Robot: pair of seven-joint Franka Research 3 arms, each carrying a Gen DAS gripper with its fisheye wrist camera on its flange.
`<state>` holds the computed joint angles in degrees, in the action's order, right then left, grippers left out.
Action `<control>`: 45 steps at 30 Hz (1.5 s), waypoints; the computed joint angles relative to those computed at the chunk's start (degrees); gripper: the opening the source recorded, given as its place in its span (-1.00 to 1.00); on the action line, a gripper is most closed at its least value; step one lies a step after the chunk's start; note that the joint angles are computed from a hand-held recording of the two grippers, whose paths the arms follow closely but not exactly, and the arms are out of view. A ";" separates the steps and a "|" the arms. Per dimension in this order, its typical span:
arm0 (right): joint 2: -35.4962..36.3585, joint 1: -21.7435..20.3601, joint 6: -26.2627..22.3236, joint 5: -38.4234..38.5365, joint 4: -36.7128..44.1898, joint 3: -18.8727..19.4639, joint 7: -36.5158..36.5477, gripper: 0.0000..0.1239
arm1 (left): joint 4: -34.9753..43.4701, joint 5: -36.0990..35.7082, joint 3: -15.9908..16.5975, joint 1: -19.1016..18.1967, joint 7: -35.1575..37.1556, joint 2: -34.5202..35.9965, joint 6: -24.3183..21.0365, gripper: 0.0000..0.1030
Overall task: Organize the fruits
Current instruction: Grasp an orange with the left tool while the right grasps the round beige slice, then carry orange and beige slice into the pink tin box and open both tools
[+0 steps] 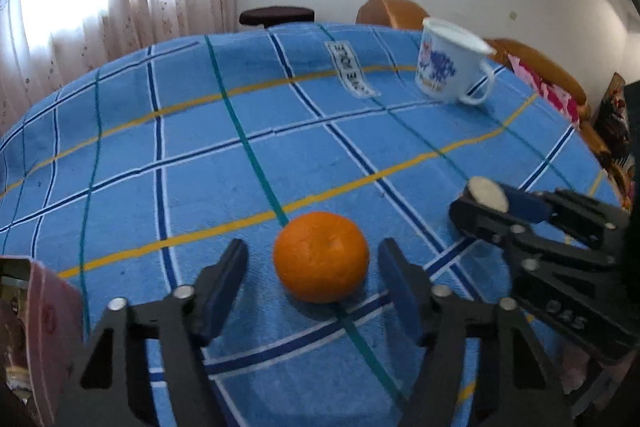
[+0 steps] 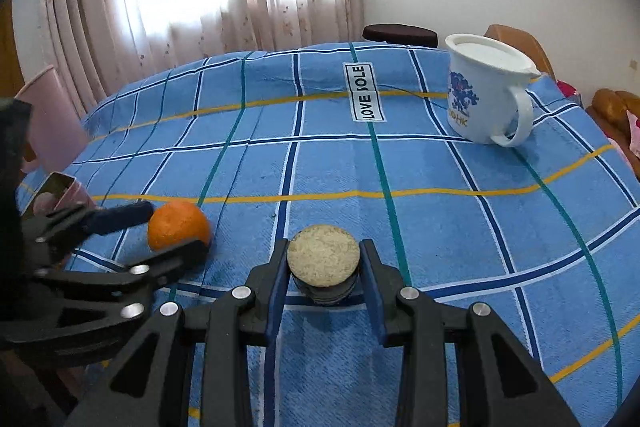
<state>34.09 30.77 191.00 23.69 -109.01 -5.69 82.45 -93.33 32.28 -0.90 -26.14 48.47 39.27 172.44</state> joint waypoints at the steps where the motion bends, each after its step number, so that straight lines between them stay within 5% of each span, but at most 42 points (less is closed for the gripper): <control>1: 0.03 -0.39 -0.10 -0.15 0.09 0.40 -0.09 -0.42 | 0.74 -1.44 -2.97 2.31 2.40 0.63 -1.26 0.09; 3: -0.20 -4.21 0.23 -2.15 -0.11 4.35 -0.52 -0.42 | 0.54 -3.13 -4.74 3.89 4.17 0.78 -0.77 -0.03; 8: -0.07 -2.18 0.97 -1.61 -0.16 2.70 -1.42 -0.42 | -2.18 -3.17 -2.26 2.10 3.34 -0.85 2.27 -0.04; 12: -0.01 1.25 3.30 -0.26 -0.76 -0.02 -3.11 -0.42 | -4.27 -2.44 2.27 -1.03 -0.03 -1.88 6.30 -0.04; 15: -0.33 0.16 5.77 0.04 -1.58 1.74 -4.84 -0.42 | -6.00 -2.09 5.78 -3.57 -2.09 -2.71 9.34 -0.04; 21: -0.76 -4.35 8.97 -0.71 -2.65 7.01 -6.83 -0.42 | -8.91 -3.63 17.62 -13.58 -5.86 -3.25 14.57 -0.04; 28: -1.22 -9.93 14.45 -5.12 -5.10 12.87 -5.93 -0.42 | -13.18 -12.67 36.34 -31.11 -5.24 -0.92 20.39 -0.04; 31: -1.25 -9.69 15.53 -5.25 -5.41 12.73 -5.88 -0.42 | -14.16 -16.24 40.36 -35.34 -3.31 0.19 21.35 -0.04; 45: -1.43 -10.43 21.33 -7.61 -7.55 13.68 -4.95 -0.42 | -18.57 -31.06 46.55 -43.45 5.27 2.29 26.60 -0.04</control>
